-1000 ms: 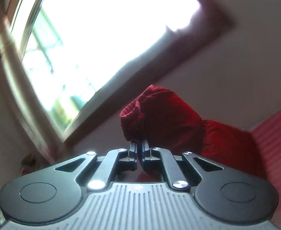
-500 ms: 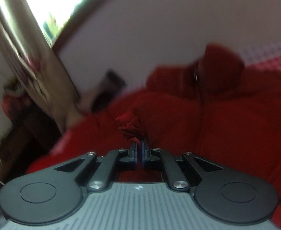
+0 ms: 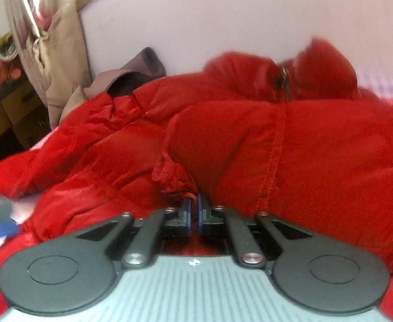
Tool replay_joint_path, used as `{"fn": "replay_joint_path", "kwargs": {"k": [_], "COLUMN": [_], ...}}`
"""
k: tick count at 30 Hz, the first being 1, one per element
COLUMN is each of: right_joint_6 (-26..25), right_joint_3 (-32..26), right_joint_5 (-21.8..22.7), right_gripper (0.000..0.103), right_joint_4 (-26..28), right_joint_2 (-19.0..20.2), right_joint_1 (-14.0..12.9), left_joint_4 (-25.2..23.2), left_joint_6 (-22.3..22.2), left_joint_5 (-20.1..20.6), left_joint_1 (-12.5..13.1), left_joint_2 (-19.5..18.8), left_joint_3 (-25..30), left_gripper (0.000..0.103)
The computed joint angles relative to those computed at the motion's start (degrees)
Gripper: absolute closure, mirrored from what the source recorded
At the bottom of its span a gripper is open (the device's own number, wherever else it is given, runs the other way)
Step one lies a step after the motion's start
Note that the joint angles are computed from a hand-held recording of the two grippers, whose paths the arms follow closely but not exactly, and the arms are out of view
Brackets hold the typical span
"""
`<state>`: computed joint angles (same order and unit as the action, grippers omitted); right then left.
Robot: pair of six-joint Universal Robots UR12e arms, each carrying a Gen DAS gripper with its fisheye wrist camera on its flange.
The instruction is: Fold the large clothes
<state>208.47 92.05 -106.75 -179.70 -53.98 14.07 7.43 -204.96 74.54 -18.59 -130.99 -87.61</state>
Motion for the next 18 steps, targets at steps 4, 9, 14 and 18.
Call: {"fn": "replay_joint_path", "kwargs": {"k": [4, 9, 14, 18], "right_joint_6": [0.1, 0.1, -0.8, -0.7], "right_joint_3": [-0.2, -0.3, -0.4, -0.4], "right_joint_5": [-0.1, -0.6, -1.9, -2.1], "right_gripper": [0.099, 0.099, 0.099, 0.099], "right_joint_4": [-0.7, -1.3, -1.1, -1.3], "right_joint_2": [0.3, 0.5, 0.5, 0.6], "right_joint_1": [0.0, 0.1, 0.5, 0.6], "left_joint_4": [-0.9, -4.9, -9.0, -8.5], "left_joint_6": [-4.3, -9.4, -14.3, -13.1], "left_joint_5": [1.7, 6.2, 4.2, 1.8], "left_joint_1": [3.3, 7.1, 10.5, 11.7], "left_joint_2": [1.7, 1.9, 0.2, -1.6], "left_joint_3": [-1.4, -0.6, 1.9, 4.6], "left_gripper": [0.0, 0.005, 0.008, 0.008]}}
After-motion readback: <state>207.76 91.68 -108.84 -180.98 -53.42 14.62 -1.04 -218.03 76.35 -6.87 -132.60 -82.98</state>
